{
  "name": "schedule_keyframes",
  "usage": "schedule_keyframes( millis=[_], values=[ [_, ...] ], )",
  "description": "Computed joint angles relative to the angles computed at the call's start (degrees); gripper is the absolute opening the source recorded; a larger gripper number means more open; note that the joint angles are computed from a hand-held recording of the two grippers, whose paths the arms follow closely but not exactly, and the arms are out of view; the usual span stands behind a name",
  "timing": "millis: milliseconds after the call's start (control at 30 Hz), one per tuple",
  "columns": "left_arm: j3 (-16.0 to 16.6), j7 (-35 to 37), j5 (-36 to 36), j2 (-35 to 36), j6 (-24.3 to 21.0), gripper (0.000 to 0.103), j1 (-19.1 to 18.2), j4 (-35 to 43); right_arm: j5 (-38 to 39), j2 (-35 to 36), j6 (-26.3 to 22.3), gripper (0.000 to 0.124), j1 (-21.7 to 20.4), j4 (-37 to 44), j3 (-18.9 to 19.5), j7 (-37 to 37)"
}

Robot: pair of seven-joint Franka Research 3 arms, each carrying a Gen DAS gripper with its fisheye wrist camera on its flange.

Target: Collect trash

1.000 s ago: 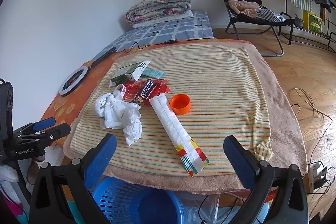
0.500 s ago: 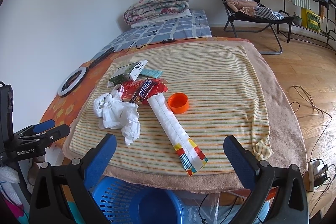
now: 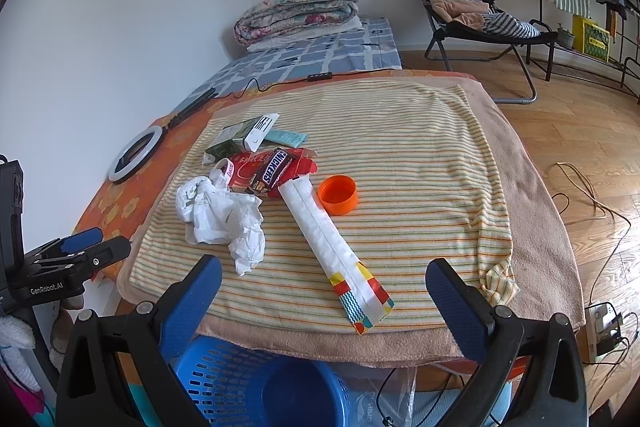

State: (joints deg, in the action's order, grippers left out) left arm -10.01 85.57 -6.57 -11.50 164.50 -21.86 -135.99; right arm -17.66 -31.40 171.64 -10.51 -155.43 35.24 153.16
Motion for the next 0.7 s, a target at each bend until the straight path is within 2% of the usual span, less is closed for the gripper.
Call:
schedule_keyframes(
  millis=[700],
  values=[
    [0.07,0.24,-0.37,0.01,0.32,0.101,-0.06,-0.42,-0.07,-0.34,0.41,0.103,-0.02,-0.54,0.05,-0.31]
  ],
)
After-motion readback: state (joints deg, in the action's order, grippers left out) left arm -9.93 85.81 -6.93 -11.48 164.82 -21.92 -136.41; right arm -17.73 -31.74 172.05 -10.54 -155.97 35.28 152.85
